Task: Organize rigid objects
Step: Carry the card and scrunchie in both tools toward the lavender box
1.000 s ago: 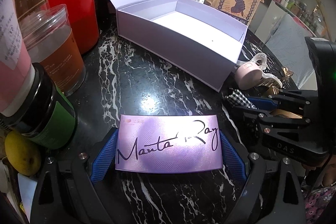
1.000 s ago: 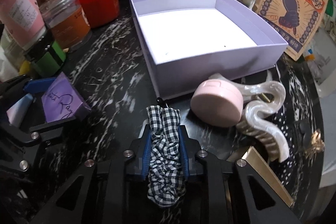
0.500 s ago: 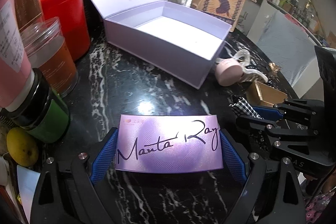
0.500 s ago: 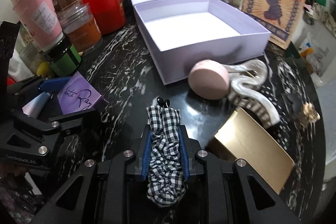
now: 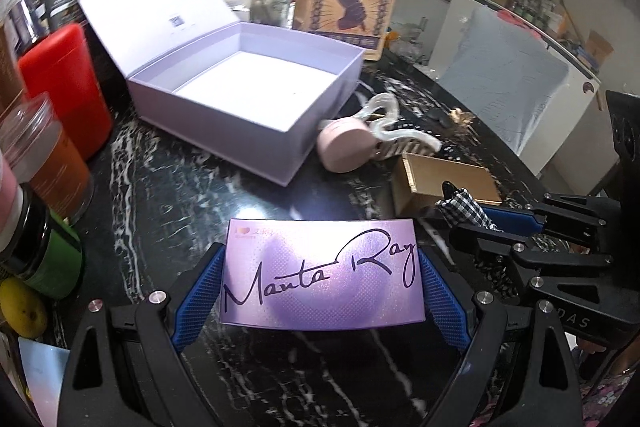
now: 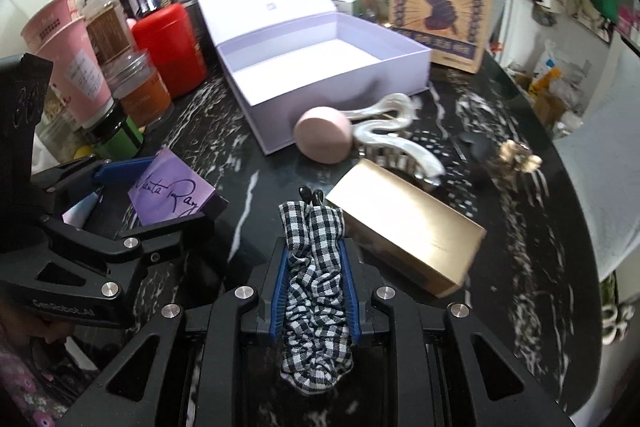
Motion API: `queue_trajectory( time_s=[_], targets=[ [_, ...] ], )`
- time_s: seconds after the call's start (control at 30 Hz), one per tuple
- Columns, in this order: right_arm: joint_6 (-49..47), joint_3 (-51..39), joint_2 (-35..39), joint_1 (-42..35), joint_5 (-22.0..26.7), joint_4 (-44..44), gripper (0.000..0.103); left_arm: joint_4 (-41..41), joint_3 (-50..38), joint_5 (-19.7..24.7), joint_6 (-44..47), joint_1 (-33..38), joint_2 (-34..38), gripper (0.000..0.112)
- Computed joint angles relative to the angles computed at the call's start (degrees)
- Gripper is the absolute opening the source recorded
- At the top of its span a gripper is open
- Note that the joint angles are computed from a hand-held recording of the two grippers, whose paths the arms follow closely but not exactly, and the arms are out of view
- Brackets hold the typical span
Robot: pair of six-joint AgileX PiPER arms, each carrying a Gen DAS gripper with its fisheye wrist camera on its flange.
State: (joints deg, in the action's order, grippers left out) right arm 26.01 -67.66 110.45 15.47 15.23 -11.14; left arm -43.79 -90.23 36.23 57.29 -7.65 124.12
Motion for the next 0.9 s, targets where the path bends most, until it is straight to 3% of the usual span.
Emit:
queue_trajectory(
  time_s=[0.17,0.37,0.73,0.9],
  targets=[
    [10.0,3.3,-3.0,0.3,-0.8,-9.5,0.024,0.0,0.6,-0.9,0.2,-1.3,-1.4,0.093],
    [11.4,5.6,-6.1,-0.9,-2.2,-10.5,0.024,0.7,-1.4,0.1,-0.2,-2.6,-1.8,0.093],
    [3.4,1.7,-6.1,-3.4,-1.9,-5.6,0.024,2.7,-10.3,2.6,-5.0,-3.3,0.9,0.093],
    [-7.3,-2.9,-4.2,-4.7,-1.1,2.5,0.024,5.0,-16.8,3.7,-8.5,-3.1,3.4,0.093]
  ],
)
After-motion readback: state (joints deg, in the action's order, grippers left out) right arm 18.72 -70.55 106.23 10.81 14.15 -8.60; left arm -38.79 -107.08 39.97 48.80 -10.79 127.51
